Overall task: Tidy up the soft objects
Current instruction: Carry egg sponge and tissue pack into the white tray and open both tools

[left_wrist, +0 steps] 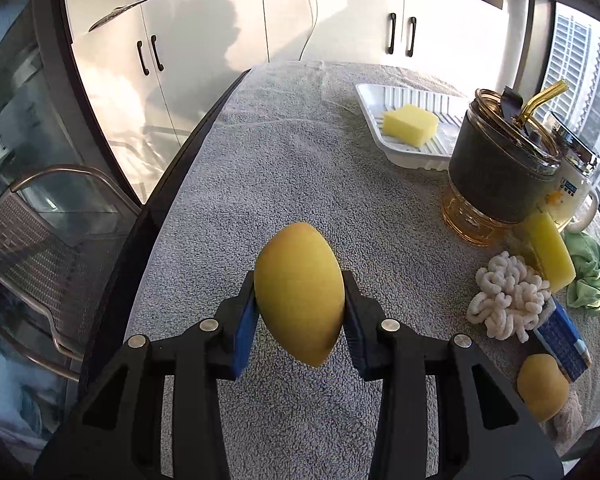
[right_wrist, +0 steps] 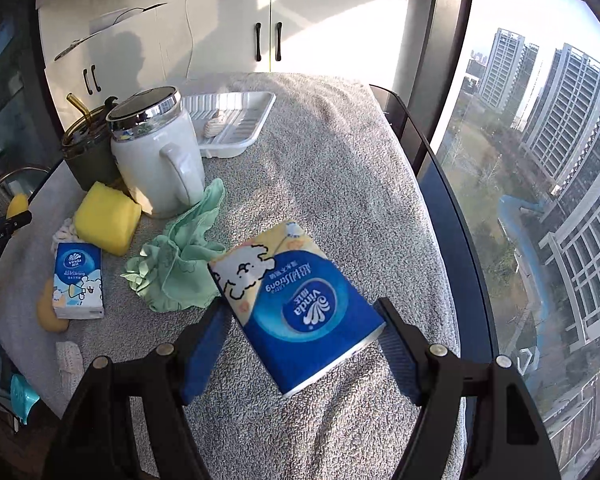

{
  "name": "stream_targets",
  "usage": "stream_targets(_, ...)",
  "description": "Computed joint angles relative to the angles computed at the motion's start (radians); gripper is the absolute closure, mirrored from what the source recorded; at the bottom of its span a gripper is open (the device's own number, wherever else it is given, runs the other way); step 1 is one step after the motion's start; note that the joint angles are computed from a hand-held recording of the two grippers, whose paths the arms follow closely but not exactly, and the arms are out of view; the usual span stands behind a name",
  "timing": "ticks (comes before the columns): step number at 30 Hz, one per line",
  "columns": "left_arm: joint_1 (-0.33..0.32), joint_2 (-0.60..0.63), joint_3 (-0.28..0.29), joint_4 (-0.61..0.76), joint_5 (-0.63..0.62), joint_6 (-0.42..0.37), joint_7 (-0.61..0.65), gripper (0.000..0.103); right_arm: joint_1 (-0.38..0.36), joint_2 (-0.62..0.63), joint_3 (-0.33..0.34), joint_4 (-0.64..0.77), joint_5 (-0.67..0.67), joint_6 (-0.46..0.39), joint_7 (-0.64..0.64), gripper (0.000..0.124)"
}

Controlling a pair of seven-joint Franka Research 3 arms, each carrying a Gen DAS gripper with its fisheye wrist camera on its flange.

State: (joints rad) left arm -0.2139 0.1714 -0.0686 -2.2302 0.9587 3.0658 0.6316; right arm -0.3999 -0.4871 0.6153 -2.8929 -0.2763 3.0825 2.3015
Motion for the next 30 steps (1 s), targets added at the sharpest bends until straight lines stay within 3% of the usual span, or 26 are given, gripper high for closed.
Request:
stream_targets(3, 0.012, 0.034, -0.007, 0.041, -0.036, -0.016, 0.035, 0.067, -0.09, 0.042, 0.028, 0.031, -0.026, 0.019, 0.001, 0.049)
stream_targets(6, 0.051, 0.069, -0.044, 0.074, -0.171, -0.015, 0.15, 0.067, -0.197, 0.096, 0.079, 0.072, -0.059, 0.028, 0.013, 0.049)
stream_targets(10, -0.019, 0.114, 0.035, 0.158, -0.12, -0.032, 0.12, 0.067, -0.344, 0.162, 0.15, 0.137, -0.131, 0.037, 0.034, 0.049)
stream_targets(12, -0.01, 0.146, 0.023, 0.209, -0.144, -0.048, 0.162, 0.067, -0.41, 0.207, 0.18, 0.18, -0.178, 0.04, 0.047, 0.049)
stream_targets(15, 0.016, 0.211, -0.016, 0.306, -0.235, -0.091, 0.259, 0.067, -0.523, 0.294, 0.244, 0.267, -0.274, 0.033, 0.088, 0.049)
stream_targets(17, 0.017, 0.256, -0.024, 0.372, -0.284, -0.109, 0.308, 0.067, -0.623, 0.366, 0.315, 0.342, -0.388, 0.012, 0.154, 0.049)
stream_targets(19, 0.008, 0.301, -0.024, 0.442, -0.317, -0.127, 0.355, 0.067, -0.678, 0.456, 0.356, 0.43, -0.559, -0.037, 0.266, 0.049)
stream_targets(21, -0.011, 0.342, -0.014, 0.505, -0.332, -0.141, 0.386, 0.067, -0.65, 0.534, 0.329, 0.5, -0.67, -0.08, 0.327, 0.049)
stream_targets(24, -0.026, 0.402, -0.019, 0.6, -0.36, -0.159, 0.45, 0.067, -0.572, 0.645, 0.277, 0.604, -0.731, -0.146, 0.336, 0.049)
stream_targets(30, -0.042, 0.538, -0.076, 0.83, -0.462, -0.25, 0.621, 0.067, -0.408, 0.801, 0.186, 0.79, -0.755, -0.245, 0.271, 0.049)
